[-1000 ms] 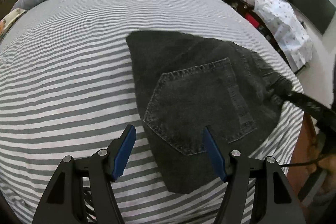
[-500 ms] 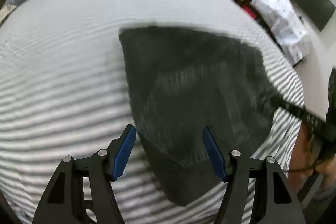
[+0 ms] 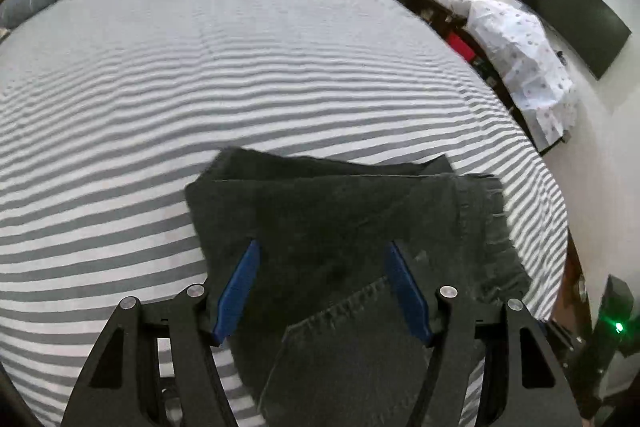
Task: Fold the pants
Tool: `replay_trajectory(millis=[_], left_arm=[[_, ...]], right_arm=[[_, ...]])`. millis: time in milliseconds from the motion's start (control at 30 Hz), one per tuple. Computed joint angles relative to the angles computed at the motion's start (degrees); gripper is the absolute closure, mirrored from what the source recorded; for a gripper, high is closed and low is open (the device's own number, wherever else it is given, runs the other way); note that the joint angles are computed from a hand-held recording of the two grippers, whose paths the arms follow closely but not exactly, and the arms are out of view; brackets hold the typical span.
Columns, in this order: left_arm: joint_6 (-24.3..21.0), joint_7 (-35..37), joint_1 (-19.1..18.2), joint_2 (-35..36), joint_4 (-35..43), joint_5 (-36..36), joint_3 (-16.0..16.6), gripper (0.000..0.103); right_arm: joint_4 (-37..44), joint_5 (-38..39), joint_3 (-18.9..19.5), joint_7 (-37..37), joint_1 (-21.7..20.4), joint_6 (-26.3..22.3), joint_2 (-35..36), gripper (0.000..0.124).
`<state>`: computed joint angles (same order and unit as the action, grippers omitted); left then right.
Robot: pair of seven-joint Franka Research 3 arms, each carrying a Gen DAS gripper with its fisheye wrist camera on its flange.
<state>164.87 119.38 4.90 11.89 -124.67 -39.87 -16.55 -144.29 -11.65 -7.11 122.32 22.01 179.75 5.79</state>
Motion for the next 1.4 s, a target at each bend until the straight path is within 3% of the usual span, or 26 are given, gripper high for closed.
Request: replay_trajectory(millis=[100,200,333,533,600,733,900,1267,1367,1400], left_arm=[[-1.77,-2.46,-0.60,2.54,2.56,4.22,1.01,0.040],[-3.88,-6.72,-0.79,5.15,5.15,9.18,1.78,0.042],[-3.91,-9.79,-0.46,6.26,5.79,14.29,1.60,0.043],[-0.80,-9.76,1.16,2.18,0.91,15.29,-0.30,0.043],[0.84,-6.35,2.35,-1.27,-3.02,11.57,-1.93,0.043],[1.99,1.50,1.29,-7.73,-10.15,2.42,-2.50,0.043],[3.04,8.68,-3.08,-13.29,-17.37,-6.00,-0.88,0.043],[7.24,8.61,-11.71,-17.38,-26.10,-4.53,4.98,0.043],[4.38,8.54,-13.40,-18.32,-25.40,-5.13,7.99,0.043],[2.53,10.42,-14.30,-18.99,-24.92,-7.69,9.80,0.043]], right_arm=[[-0.21,12.04,8.71,-10.65,-7.40,0.60,0.52,0.056],[-0.07,19.91,12.60,-17.39,-10.25,0.76,0.78,0.056],[0.41,25.61,13.39,-22.69,-10.33,0.65,1.12,0.056],[1.57,34.57,15.29,-30.18,-11.10,0.00,1.87,0.055],[1.67,37.54,16.17,-32.89,-11.77,0.09,2.05,0.055],[2.25,41.85,16.73,-36.75,-12.10,-0.22,2.39,0.054],[2.56,44.37,16.01,-39.16,-11.31,-0.36,2.57,0.054],[3.00,45.55,15.41,-40.35,-10.54,-0.72,2.90,0.054],[3.02,46.31,15.60,-40.92,-10.57,-0.81,2.83,0.054],[3.38,48.96,17.42,-43.50,-12.21,-1.11,2.89,0.054]])
